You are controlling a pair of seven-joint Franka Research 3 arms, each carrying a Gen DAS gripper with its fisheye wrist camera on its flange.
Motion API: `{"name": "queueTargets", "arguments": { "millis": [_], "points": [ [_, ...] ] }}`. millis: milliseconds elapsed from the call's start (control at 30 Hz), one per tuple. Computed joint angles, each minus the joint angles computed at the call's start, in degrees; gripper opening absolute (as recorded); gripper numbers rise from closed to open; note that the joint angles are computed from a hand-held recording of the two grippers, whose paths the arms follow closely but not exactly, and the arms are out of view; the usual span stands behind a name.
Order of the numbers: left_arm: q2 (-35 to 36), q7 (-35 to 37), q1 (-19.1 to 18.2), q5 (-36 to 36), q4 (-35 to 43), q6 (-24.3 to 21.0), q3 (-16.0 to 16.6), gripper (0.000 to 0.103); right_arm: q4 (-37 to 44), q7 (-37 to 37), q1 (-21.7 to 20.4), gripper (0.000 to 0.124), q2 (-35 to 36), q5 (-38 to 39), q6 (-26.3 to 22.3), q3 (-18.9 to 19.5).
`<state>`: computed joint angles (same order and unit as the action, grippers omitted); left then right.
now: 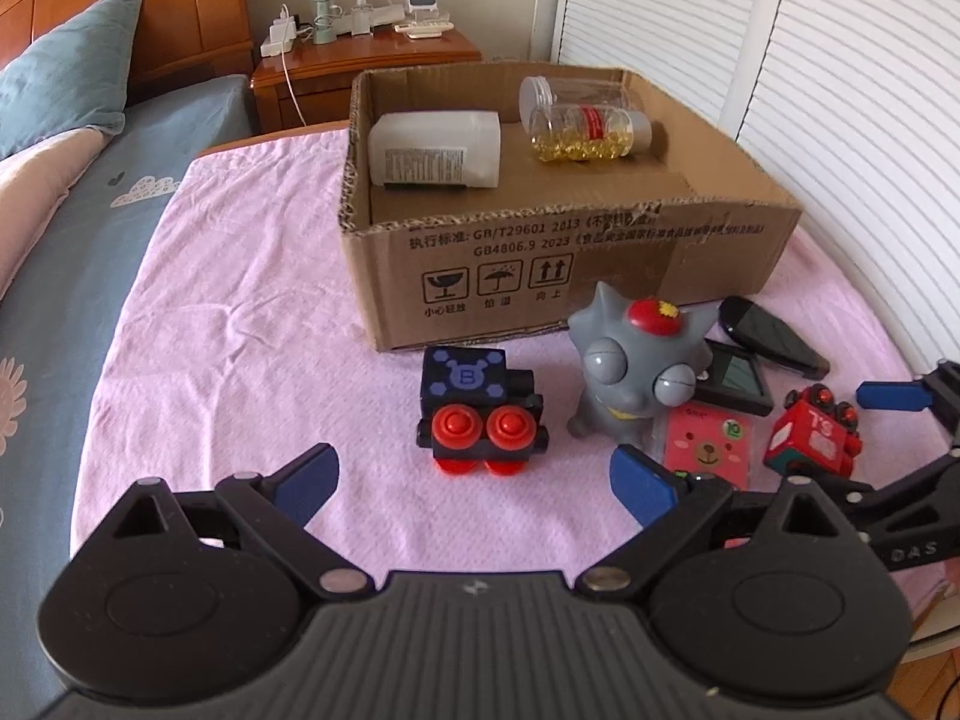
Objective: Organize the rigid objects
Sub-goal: 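Withdraw both tools from the box and move the right tool toward the red toy train, then grasp the blue-black wheeled block toy with the left tool while the right tool grasps the red S.L train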
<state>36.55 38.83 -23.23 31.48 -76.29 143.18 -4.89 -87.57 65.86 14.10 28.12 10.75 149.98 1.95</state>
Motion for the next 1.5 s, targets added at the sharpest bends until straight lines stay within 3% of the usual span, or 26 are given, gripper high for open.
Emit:
{"name": "queueTargets", "arguments": {
  "millis": [233, 567, 700, 900, 1233, 1500],
  "points": [
    [4.7, 0.3, 0.1, -1.9, 5.6, -2.2, 0.4, 0.097, -0.4, -0.2, 0.0, 0.103, 0.0, 0.4, 0.9, 0.1],
    [-0.4, -6.0, 0.2, 1.6, -2.0, -4.9, 2.6, 0.097, -0.4, 2.0, 0.7, 0.103, -0.1, -0.9, 0.6, -0.6],
    [-1.2, -10.6, 0.1, 4.0, -2.4, -8.5, 3.3, 0.096, -0.5, 2.6, 0.8, 0.103, -0.2, -1.3, 0.8, -0.7],
    [-0.9, -8.2, 1.5, 5.6, -3.1, -1.7, 1.2, 0.095, -1.0, 2.4, 0.6, 0.103, -0.4, -1.2, 1.2, -0.4],
    [4.5, -9.2, -0.3, 6.4, 3.5, 1.0, 4.0, 0.063, -3.2, -5.0, -1.6, 0.103, -1.7, 3.0, 2.0, 2.2],
    [4.4, -9.7, -0.4, 6.6, 3.2, 1.7, 4.2, 0.062, 0.3, -17.0, -3.1, 0.103, -0.1, 8.6, -3.0, 5.4]
  ]
}}
